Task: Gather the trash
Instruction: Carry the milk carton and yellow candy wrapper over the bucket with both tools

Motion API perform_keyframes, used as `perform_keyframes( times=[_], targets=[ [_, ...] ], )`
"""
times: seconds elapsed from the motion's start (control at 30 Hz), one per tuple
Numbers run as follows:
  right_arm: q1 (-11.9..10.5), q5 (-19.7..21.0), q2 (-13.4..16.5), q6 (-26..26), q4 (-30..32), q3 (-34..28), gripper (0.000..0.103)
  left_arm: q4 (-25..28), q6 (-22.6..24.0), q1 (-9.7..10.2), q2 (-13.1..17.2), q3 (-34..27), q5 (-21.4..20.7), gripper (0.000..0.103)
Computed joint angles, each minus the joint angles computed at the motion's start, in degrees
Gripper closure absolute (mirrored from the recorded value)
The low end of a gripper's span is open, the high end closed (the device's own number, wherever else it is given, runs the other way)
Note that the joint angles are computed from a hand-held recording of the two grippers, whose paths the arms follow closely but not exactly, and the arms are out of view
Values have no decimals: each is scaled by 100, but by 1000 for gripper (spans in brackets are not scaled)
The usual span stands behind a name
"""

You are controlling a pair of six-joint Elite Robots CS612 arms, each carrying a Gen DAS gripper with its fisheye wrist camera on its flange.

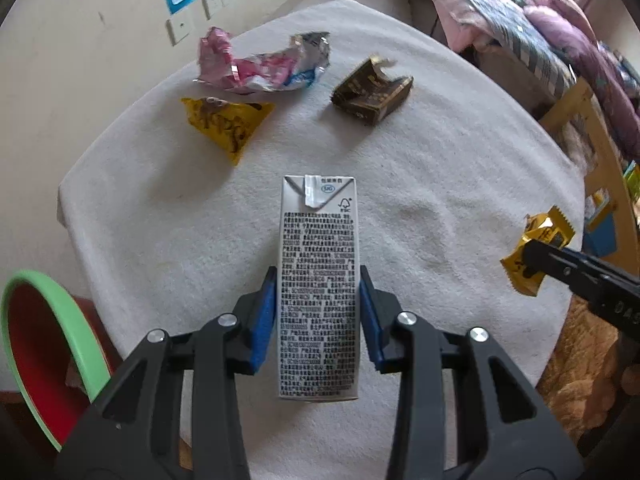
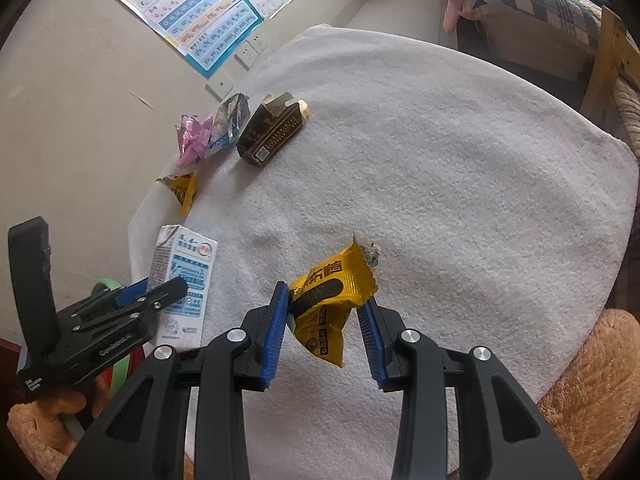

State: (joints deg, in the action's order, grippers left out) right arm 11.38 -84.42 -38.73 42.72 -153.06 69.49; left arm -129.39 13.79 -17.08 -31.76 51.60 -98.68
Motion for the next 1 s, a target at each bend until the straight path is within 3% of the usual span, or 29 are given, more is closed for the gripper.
perform_keyframes(
  times=[0.23, 0.57, 1.0],
  targets=[
    [36, -22, 38, -145, 138, -108, 68, -497, -273, 99, -148, 279, 136, 67],
    [172, -382, 101, -769, 351, -397, 68, -1160, -1107, 286, -365, 624, 48, 66],
    [381, -886, 254, -1745, 545, -932, 68, -1516, -1392, 419, -493, 872, -22, 66]
  ],
)
